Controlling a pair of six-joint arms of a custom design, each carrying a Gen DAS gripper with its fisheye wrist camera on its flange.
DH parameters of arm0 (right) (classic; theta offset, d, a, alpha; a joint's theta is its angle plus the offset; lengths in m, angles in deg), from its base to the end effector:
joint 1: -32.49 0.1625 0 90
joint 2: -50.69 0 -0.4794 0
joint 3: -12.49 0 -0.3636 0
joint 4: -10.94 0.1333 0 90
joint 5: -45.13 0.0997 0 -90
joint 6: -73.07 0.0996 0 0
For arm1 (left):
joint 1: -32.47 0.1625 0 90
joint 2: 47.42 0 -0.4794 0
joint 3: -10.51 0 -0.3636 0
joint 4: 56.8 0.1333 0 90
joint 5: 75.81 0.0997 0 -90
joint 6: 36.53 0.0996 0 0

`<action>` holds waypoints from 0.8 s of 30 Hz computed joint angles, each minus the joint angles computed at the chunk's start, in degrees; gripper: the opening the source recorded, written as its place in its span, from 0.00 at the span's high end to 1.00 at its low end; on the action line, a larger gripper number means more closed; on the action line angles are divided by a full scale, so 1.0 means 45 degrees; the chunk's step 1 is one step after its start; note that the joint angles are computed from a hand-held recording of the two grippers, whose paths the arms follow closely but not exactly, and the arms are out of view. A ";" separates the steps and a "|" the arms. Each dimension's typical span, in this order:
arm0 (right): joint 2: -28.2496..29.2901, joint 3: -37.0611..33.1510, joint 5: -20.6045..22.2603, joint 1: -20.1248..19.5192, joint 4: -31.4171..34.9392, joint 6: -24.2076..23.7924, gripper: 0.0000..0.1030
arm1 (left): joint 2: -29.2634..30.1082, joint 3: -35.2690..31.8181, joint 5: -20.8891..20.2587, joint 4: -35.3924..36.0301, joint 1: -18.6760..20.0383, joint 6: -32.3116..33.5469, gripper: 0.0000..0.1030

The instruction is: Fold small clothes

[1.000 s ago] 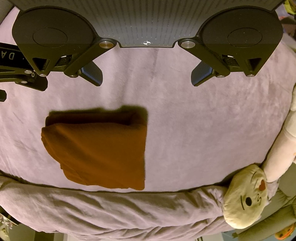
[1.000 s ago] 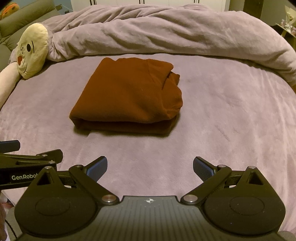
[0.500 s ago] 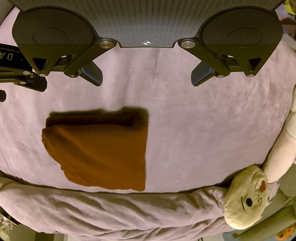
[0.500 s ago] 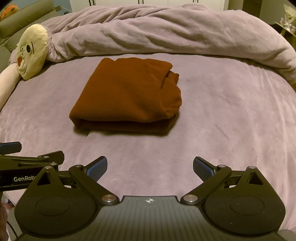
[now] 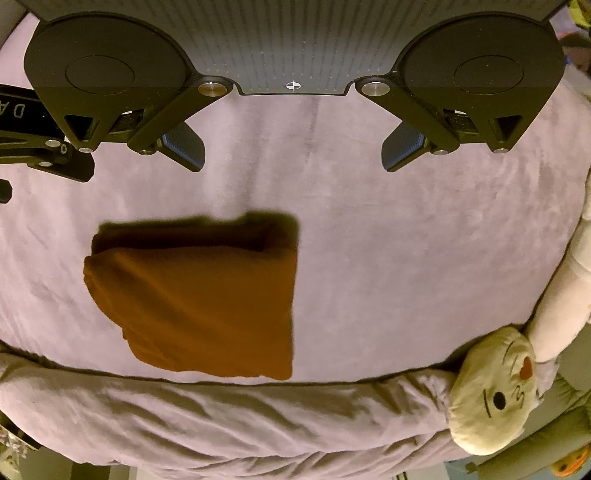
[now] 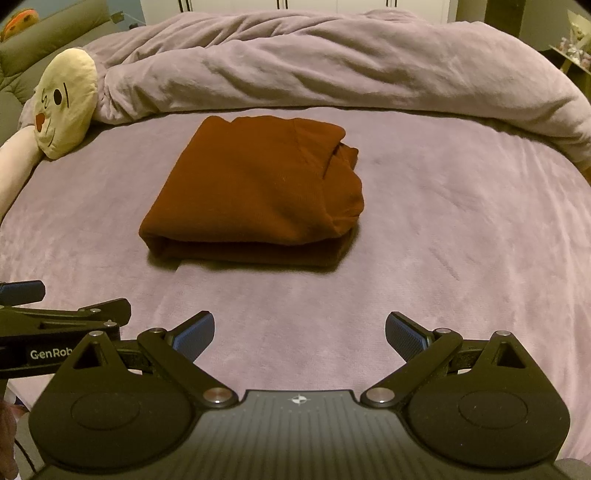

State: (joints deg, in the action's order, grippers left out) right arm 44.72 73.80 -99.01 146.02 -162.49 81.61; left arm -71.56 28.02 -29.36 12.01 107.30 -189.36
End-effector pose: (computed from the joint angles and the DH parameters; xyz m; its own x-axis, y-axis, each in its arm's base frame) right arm 0.3672 -0.7116 -0.0912 -0.7341 0.2348 0.6371 -0.2459 0.7827 -0.5718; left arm 0.0002 -0.7711 0.2902 -0.5915 0.2824 -0.7552 0.5637 0.8145 -0.1369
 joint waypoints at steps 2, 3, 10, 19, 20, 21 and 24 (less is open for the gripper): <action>-0.0015 0.0001 0.0014 -0.0008 0.0055 0.0026 0.04 | 0.0040 -0.0093 0.0031 0.0073 0.0009 -0.0016 0.00; -0.0022 0.0006 0.0005 -0.0009 0.0060 0.0037 0.04 | 0.0041 -0.0092 0.0039 0.0064 0.0007 -0.0001 0.00; -0.0044 0.0055 0.0053 -0.0051 0.0020 0.0004 0.04 | 0.0242 -0.0437 0.0101 0.0378 0.0030 -0.0032 0.00; -0.0010 0.0042 0.0000 -0.0057 0.0027 0.0055 0.04 | -0.0003 0.0121 0.0161 0.0014 0.0070 0.0045 0.00; -0.0019 0.0045 0.0001 -0.0061 0.0065 0.0075 0.04 | 0.0006 0.0138 0.0126 0.0006 0.0066 0.0024 0.00; -0.0021 0.0056 -0.0013 -0.0060 0.0082 0.0119 0.04 | 0.0049 0.0060 0.0112 0.0056 0.0070 0.0020 0.00; -0.0014 0.0072 -0.0017 -0.0068 0.0061 0.0149 0.04 | 0.0090 0.0016 0.0034 0.0037 0.0071 0.0085 0.00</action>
State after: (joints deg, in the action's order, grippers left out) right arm 44.65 74.13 -99.09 145.71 -162.22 82.28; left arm -71.15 28.10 -29.21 12.17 107.62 -188.98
